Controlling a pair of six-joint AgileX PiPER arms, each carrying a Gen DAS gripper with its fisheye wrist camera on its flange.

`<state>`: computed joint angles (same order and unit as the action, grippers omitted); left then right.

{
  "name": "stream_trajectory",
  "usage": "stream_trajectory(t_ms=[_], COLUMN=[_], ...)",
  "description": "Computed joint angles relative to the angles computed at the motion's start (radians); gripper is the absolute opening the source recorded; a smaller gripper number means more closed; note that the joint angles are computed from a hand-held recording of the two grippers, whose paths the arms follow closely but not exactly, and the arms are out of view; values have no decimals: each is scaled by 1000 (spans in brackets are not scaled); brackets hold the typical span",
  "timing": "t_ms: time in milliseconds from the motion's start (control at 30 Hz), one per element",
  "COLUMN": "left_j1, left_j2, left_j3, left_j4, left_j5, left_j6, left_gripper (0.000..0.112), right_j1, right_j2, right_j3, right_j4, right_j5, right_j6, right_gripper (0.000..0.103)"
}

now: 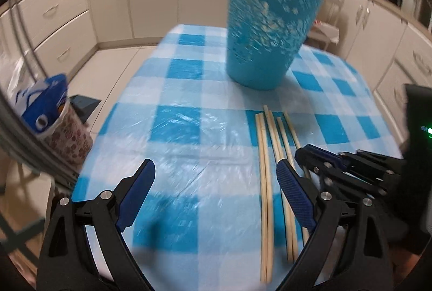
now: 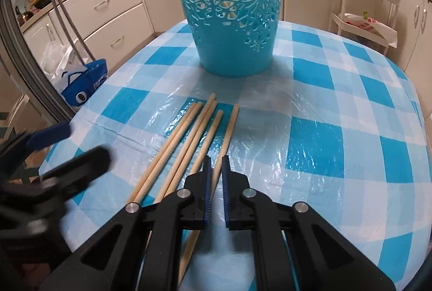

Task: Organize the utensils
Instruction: 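Close the right gripper on a chopstick while the left gripper grasps another chopstick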

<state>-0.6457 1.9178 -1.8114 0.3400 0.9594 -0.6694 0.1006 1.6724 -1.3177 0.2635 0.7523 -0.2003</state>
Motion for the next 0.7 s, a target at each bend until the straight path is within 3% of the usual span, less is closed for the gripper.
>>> stream_trajectory(t_ms=[267, 467, 600, 700], left_j1=[20, 35, 34, 35], left_j2=[210, 239, 257, 260], left_j3=[-282, -319, -341, -352], left_j4=[-54, -65, -56, -69], left_j5=[152, 159, 167, 162], left_j6=[156, 157, 176, 204], left_gripper=[87, 86, 86, 72], right_j1=[-85, -128, -126, -110], right_j2=[-7, 10, 18, 13], right_j3=[-4, -21, -23, -23], right_j4=[105, 189, 194, 160], right_j5=[78, 120, 101, 95], right_j6=[-155, -219, -213, -214], right_gripper=[8, 8, 8, 8])
